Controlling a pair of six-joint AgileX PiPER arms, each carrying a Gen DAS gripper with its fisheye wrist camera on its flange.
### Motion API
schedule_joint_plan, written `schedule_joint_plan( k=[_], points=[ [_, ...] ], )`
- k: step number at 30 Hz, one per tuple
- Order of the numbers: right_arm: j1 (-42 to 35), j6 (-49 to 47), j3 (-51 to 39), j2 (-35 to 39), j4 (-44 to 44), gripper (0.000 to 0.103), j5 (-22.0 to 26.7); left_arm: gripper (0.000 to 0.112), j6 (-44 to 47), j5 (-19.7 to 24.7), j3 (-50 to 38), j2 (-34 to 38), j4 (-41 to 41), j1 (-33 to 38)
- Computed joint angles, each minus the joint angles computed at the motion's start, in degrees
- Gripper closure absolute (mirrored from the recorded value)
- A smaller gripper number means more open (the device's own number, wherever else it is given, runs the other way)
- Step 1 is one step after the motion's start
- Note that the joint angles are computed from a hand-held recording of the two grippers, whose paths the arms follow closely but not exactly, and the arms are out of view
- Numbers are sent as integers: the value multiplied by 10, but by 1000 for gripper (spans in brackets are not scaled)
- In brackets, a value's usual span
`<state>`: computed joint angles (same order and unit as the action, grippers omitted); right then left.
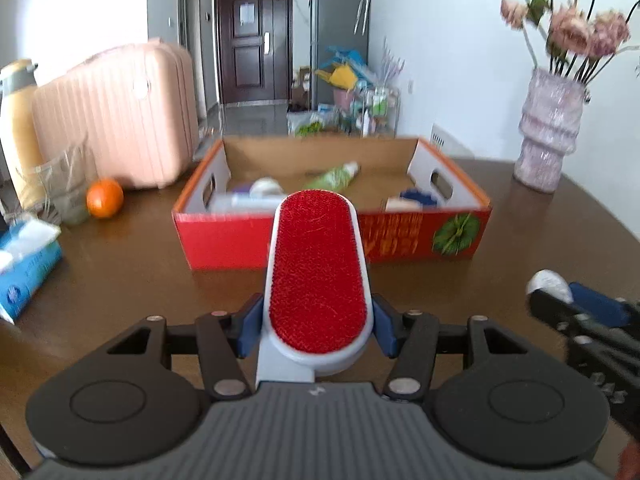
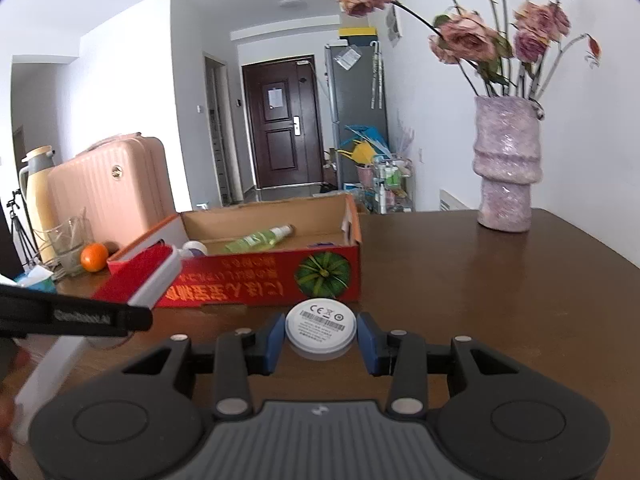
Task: Organize rigid objects
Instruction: 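Carry the lint brush and white disc over the red box with both tools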
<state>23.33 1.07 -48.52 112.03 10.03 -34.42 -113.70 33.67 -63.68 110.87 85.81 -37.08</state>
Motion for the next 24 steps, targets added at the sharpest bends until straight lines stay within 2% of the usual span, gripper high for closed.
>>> schedule_joint_plan(
  k=[5, 11, 17, 24],
  points=[
    [15, -22, -48, 4, 15, 64, 23, 55, 10, 9, -8, -28, 14, 4],
    [25, -22, -124, 34, 19, 64, 51, 55, 7, 14, -37, -26, 31, 22],
    [29, -26, -202, 76, 28, 64, 76, 55, -1, 5, -70, -2, 42, 48],
    [31, -39, -285, 121, 46, 64, 98, 55, 42, -6, -132, 36, 12, 81]
  ],
)
